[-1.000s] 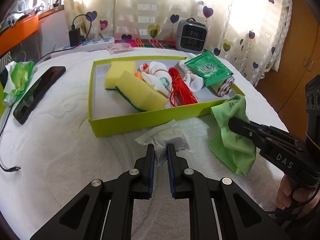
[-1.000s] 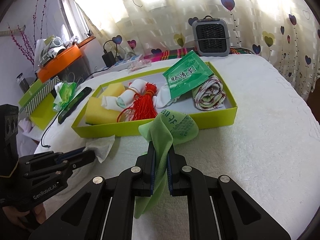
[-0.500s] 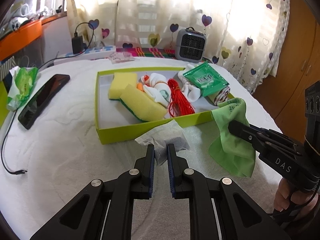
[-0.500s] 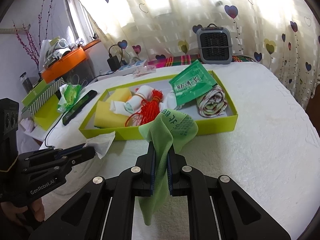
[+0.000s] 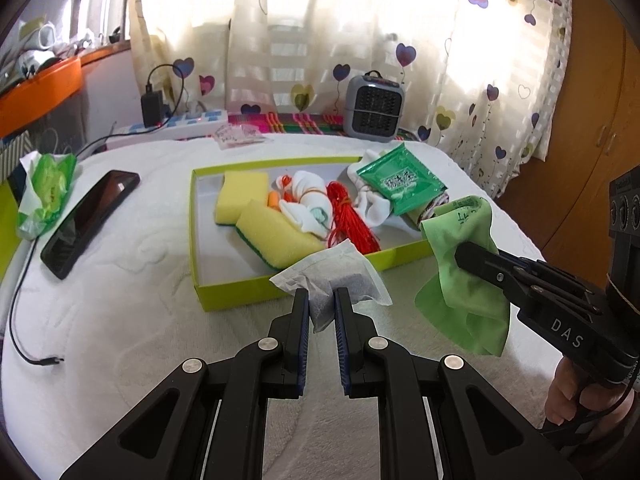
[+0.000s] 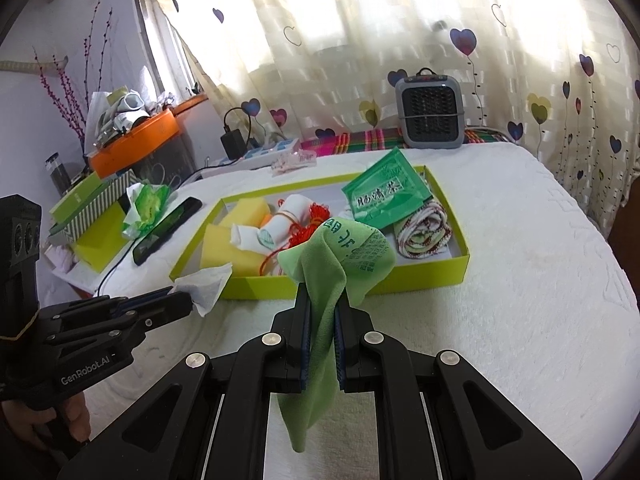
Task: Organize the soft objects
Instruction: 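Carry the tissue packet into the box with the left tool while the right tool carries the cloth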
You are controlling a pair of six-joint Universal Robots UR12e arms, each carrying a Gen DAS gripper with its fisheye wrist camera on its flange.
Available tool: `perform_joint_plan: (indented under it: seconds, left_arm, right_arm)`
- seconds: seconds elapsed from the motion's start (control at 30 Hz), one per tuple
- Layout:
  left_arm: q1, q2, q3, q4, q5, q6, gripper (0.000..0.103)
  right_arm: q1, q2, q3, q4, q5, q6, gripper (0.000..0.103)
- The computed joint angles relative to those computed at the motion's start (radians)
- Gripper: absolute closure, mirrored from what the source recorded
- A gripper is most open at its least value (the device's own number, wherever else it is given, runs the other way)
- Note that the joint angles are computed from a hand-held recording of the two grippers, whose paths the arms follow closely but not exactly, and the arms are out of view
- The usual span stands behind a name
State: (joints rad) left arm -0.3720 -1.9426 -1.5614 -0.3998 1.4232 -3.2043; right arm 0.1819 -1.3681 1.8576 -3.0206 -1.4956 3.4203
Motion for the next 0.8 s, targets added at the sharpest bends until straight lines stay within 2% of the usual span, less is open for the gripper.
perform_joint_plan:
  seconds: [0.8]
  left_arm:
    - [0.004, -0.045, 0.084, -0.016, -0.019, 0.014, 0.091]
  right_arm:
    - [-0.018, 0.019, -0.040, -0.027, 0.006, -0.028, 0.093]
